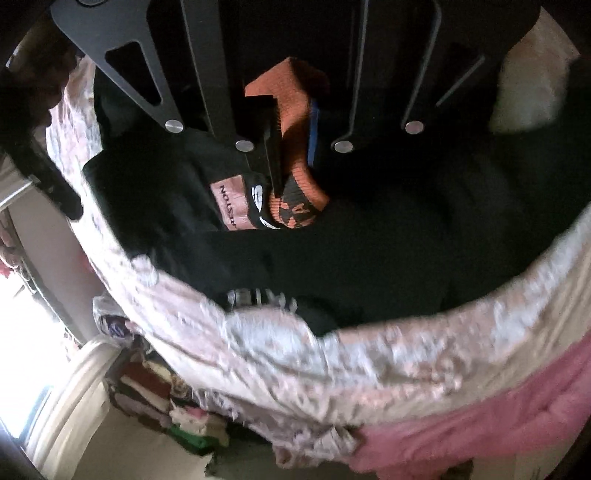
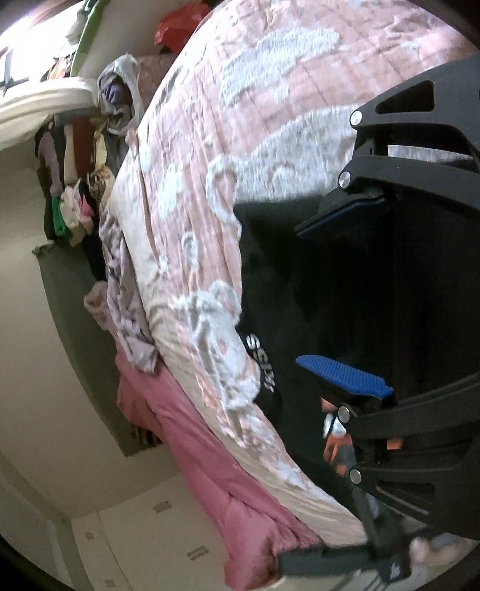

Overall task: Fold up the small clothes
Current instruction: 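Lay the sleeve across the shirt body and open the right gripper, then move the left gripper to the other orange-patched sleeve cuff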

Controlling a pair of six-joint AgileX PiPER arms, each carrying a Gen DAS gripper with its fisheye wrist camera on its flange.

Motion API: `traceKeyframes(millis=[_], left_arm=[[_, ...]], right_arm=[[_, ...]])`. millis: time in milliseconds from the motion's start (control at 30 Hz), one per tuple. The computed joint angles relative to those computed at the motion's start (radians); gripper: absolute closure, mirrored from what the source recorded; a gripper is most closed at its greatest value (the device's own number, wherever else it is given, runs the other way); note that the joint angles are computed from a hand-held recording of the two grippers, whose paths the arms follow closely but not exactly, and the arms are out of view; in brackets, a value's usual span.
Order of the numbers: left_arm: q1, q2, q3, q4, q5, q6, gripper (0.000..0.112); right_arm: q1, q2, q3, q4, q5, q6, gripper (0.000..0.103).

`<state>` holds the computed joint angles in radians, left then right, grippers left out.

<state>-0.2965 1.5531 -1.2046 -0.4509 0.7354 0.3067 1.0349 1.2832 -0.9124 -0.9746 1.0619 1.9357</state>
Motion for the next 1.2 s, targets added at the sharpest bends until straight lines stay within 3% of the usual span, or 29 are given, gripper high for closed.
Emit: traceKeyframes(millis=[300, 367, 433, 667, 800, 900, 1100, 1200], left_arm=[[0.098, 0.062, -0.159, 0.092, 0.041, -0.032, 0.107], [0.099, 0.075, -0.165, 0.111, 0.048, -0.038, 0.101], [0.095, 0.073, -0.146, 0.166, 0.024, -0.078, 0.087], [0.077, -0.003, -0.035, 0.245, -0.049, -0.09, 0.087], [0.016, 0.031, -0.009, 0.319, -0.045, -0.108, 0.087], [-0.008, 0.087, -0.005, 0.389, -0.047, -0.171, 0.085], [0.031, 0.063, 0.04, 0.293, -0.084, -0.093, 0.082], [0.056, 0.016, 0.057, 0.249, -0.074, -0.063, 0.072]], right_arm=[[-0.011, -0.028, 0.025, 0.013, 0.019, 0.009, 0.039], [-0.019, -0.005, 0.012, 0.027, 0.007, -0.016, 0.039], [-0.028, 0.03, -0.01, 0.046, -0.008, -0.056, 0.039], [-0.062, 0.149, -0.09, 0.094, -0.078, -0.208, 0.039], [-0.107, 0.238, -0.152, 0.159, -0.123, -0.332, 0.039], [-0.129, 0.295, -0.185, 0.21, -0.102, -0.389, 0.035], [-0.169, 0.303, -0.126, 0.247, -0.158, -0.369, 0.031], [-0.148, 0.258, -0.101, 0.217, -0.195, -0.316, 0.021]])
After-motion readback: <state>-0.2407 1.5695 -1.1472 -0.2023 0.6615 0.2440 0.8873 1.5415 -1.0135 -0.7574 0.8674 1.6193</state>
